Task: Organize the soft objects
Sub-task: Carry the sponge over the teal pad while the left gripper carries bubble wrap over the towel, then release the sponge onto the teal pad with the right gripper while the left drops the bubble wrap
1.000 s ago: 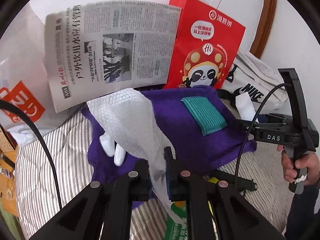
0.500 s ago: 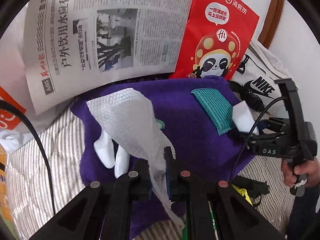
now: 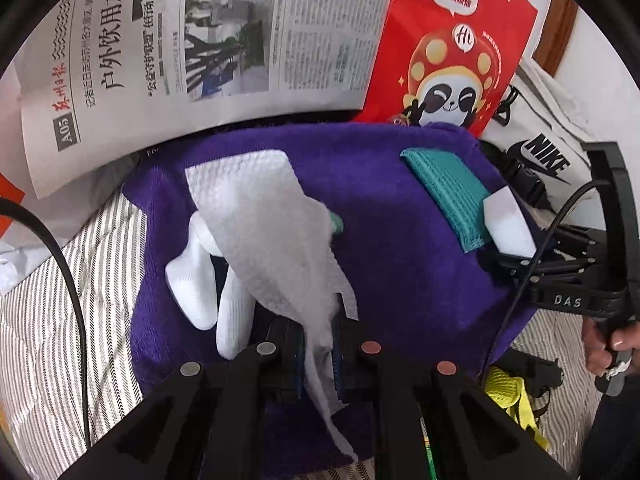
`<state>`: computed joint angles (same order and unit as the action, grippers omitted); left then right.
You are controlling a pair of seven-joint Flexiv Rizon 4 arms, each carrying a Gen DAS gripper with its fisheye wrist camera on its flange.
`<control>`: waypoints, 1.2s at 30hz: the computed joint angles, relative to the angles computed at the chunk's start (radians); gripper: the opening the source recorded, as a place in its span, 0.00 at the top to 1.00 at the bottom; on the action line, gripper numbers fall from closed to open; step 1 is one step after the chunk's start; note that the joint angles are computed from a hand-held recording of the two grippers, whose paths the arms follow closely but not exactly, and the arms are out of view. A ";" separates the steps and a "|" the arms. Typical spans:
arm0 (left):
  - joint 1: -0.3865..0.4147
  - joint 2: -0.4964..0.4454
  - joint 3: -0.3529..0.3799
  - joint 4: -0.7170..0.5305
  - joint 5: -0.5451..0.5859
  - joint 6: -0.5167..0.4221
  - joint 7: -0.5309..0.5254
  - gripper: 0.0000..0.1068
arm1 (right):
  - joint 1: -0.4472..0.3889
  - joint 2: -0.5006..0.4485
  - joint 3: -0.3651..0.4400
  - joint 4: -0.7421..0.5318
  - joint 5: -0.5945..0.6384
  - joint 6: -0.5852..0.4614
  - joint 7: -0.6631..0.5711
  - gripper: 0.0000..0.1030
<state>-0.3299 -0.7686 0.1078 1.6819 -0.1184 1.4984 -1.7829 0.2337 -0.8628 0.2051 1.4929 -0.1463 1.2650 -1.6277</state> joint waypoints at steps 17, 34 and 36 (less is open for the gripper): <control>-0.012 0.017 0.009 0.043 0.008 0.003 -0.021 0.75 | 0.000 0.014 0.015 0.039 -0.002 0.026 -0.023 0.25; -0.101 0.077 0.125 0.072 0.062 -0.038 -0.126 0.47 | -0.059 0.133 0.075 0.166 0.038 0.165 -0.085 0.20; -0.112 0.092 0.133 0.087 0.080 -0.035 -0.151 0.47 | -0.079 0.159 0.089 0.199 0.049 0.189 -0.084 0.20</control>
<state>-0.4416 -0.6764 0.2408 1.7686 -0.0380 1.4631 -1.9340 0.1542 -0.7034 0.2945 1.6915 -0.0972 1.4540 -1.7116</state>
